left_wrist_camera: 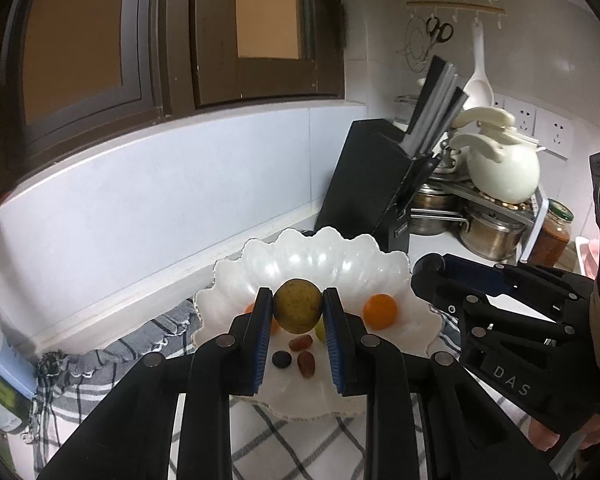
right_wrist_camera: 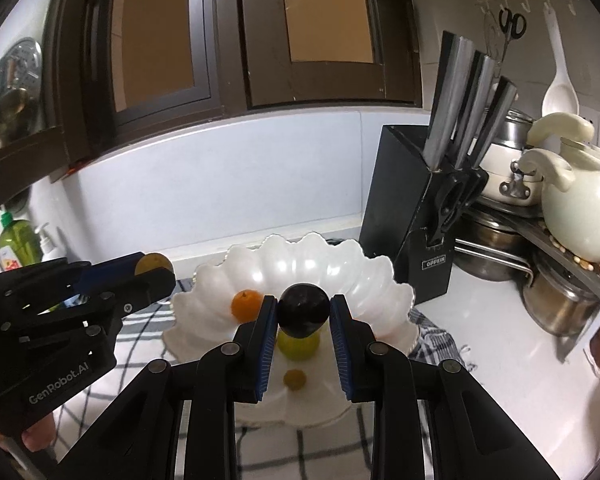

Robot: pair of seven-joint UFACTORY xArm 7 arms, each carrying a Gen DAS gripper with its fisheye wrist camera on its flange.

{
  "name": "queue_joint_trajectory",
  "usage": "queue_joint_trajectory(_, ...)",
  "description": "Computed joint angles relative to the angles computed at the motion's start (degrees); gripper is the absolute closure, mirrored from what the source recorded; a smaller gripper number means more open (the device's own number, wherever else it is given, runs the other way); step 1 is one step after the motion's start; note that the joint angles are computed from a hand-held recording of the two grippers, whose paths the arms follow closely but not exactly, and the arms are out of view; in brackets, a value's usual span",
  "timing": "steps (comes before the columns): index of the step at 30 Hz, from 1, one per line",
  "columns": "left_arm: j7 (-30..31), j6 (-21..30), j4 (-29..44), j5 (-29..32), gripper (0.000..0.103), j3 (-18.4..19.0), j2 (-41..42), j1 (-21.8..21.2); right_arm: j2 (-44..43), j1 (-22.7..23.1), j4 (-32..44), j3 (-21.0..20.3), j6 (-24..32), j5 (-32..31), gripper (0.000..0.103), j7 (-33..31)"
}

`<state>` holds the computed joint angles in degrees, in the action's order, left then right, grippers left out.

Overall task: Organize fruits
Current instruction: 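Carry the plum with the right tool into the bowl while the left tool carries the yellow fruit, then open the right tool to drop the plum while the left tool releases the yellow fruit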

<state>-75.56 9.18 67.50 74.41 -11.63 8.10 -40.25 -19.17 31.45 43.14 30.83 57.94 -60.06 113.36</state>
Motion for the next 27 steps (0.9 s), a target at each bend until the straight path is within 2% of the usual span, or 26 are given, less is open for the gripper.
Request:
queue_joint_trajectory(18, 22.0, 4.1, 13.6, -23.3, 0.077, 5.1, 14.4, -4.5, 6.2, -5.1, 1.2, -8.2, -10.0, -1.5, 0.075, -7.8)
queue_joint_trajectory(27, 36.0, 7.3, 18.6, -37.8, 0.077, 4.3, 19.9, -4.5, 9.0, -6.4, 1.6, -11.2, -14.2, 0.7, 0.075, -12.1)
